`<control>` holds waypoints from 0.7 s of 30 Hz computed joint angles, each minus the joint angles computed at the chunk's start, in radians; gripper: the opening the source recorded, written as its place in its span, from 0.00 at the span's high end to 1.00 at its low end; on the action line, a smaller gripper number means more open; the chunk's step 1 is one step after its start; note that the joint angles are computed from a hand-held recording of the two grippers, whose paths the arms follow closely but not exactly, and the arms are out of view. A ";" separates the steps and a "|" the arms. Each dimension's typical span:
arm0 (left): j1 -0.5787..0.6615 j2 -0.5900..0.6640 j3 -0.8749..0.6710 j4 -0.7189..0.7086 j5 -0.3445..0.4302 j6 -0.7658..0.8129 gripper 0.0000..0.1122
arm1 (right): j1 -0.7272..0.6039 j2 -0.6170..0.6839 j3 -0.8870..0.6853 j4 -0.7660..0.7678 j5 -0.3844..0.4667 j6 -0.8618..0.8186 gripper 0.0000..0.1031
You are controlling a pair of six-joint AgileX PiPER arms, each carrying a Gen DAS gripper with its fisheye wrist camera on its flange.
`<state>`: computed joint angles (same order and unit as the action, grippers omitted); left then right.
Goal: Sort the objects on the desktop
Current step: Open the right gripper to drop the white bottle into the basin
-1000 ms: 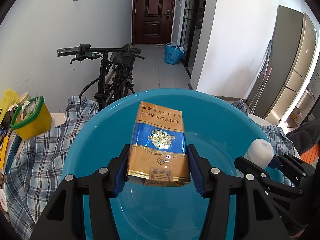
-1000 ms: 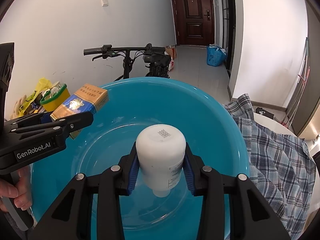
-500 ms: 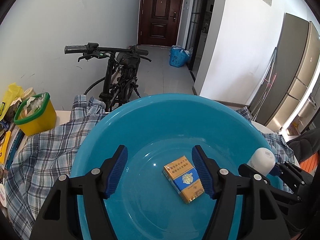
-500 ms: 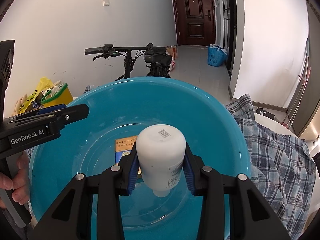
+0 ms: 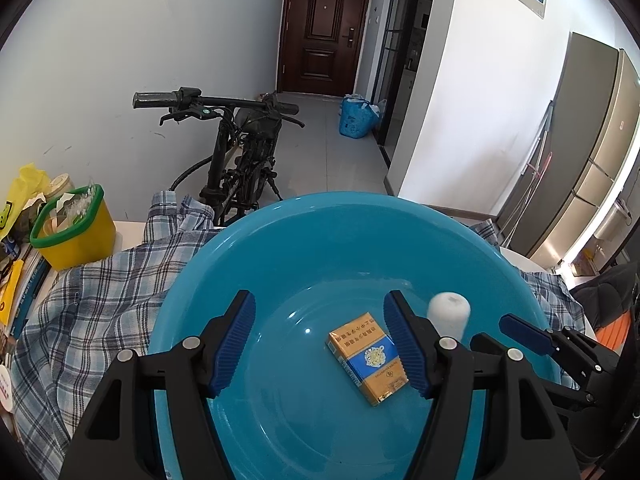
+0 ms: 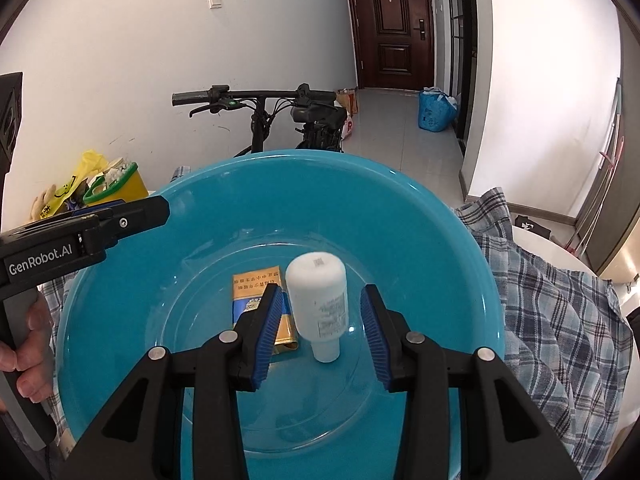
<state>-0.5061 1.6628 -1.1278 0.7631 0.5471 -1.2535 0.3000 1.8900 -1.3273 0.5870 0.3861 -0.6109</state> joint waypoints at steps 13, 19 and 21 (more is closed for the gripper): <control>-0.036 0.000 -0.014 0.039 0.042 -0.026 0.38 | -0.002 -0.005 0.001 -0.015 -0.005 0.013 0.62; -0.046 -0.014 -0.004 0.066 0.039 -0.052 0.38 | 0.002 -0.011 0.008 -0.032 -0.022 0.029 0.60; -0.044 -0.023 0.007 0.087 0.023 -0.073 0.38 | 0.000 -0.016 0.010 -0.023 -0.026 0.023 0.58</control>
